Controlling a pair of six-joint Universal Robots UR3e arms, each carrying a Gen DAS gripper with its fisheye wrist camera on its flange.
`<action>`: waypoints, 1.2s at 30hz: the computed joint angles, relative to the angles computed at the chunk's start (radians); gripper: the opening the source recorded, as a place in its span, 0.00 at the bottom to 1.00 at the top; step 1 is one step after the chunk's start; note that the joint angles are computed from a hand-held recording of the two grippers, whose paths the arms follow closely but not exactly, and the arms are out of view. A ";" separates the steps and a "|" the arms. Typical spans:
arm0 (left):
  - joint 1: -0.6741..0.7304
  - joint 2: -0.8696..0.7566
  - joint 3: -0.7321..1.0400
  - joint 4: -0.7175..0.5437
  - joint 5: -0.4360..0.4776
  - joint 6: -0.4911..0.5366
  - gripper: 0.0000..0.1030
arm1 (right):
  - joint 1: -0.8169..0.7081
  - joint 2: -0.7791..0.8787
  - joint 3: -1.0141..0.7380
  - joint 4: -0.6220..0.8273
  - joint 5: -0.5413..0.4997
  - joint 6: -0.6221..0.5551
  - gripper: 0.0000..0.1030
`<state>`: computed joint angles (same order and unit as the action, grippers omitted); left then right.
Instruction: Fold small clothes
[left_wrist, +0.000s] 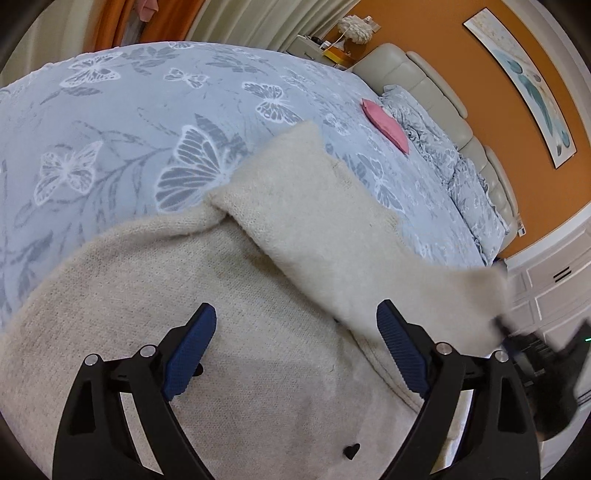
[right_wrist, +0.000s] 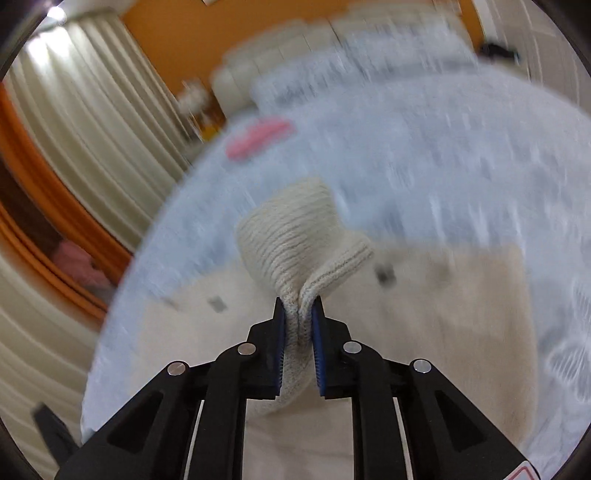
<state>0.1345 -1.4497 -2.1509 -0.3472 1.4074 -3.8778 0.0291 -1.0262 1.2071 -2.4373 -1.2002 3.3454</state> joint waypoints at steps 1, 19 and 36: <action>-0.007 -0.008 0.007 -0.005 0.006 0.001 0.84 | -0.020 0.013 0.029 0.006 0.019 0.015 0.13; 0.139 -0.094 -0.038 0.111 -0.186 0.018 0.84 | -0.221 -0.230 0.521 -0.075 0.148 -0.079 0.29; 0.255 -0.107 -0.138 0.380 -0.215 0.045 0.17 | -0.312 -0.387 0.691 -0.440 0.263 -0.019 0.07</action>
<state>0.3897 -1.5569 -2.2892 0.0326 1.1925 -3.8329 -0.2827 -1.4133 1.8980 -2.8772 -0.9376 3.3264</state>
